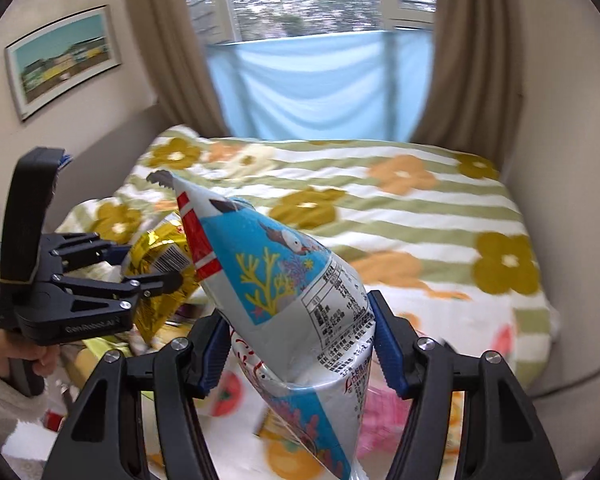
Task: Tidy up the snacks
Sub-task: 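Lift both held bags from the table toward the cardboard box, then lower both bags into the box and open both tools to release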
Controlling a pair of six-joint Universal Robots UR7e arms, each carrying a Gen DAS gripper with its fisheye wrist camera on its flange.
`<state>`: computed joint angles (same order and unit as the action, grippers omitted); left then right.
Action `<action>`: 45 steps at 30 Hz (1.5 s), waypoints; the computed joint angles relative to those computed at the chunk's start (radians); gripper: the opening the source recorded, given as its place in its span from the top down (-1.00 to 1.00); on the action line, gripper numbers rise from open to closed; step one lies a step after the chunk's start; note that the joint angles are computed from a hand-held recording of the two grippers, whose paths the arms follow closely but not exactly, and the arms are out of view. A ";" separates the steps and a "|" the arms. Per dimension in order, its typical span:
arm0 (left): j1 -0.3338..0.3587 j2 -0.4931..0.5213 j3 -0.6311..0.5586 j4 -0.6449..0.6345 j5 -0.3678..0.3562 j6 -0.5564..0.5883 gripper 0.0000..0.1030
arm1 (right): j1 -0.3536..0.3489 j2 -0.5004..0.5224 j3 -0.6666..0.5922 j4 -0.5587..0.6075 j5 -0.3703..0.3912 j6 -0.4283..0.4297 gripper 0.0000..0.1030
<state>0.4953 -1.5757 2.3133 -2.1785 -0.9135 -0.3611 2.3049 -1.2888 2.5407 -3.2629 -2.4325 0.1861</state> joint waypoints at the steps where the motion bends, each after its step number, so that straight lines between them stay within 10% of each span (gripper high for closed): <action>1: 0.017 -0.032 0.006 0.016 0.014 -0.007 0.19 | -0.006 0.020 -0.010 -0.016 0.016 -0.019 -0.15; 19: 0.331 -0.136 0.026 -0.019 0.013 0.097 0.13 | -0.064 0.359 -0.259 -0.002 0.201 -0.082 -0.15; 22: 0.355 -0.117 0.027 -0.042 0.038 0.144 -1.00 | -0.069 0.392 -0.282 0.003 0.199 -0.057 -0.15; 32: 0.377 -0.240 0.053 -0.042 -0.004 0.178 -0.99 | -0.044 0.434 -0.299 0.079 0.166 0.113 -0.15; 45: 0.364 -0.252 0.035 0.005 0.002 0.095 -0.99 | -0.044 0.470 -0.324 0.115 0.132 0.133 -0.27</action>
<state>0.8590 -1.8279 2.3481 -2.1738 -0.9114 -0.2659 2.2613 -0.8190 2.2170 -3.1481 -2.3001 0.3192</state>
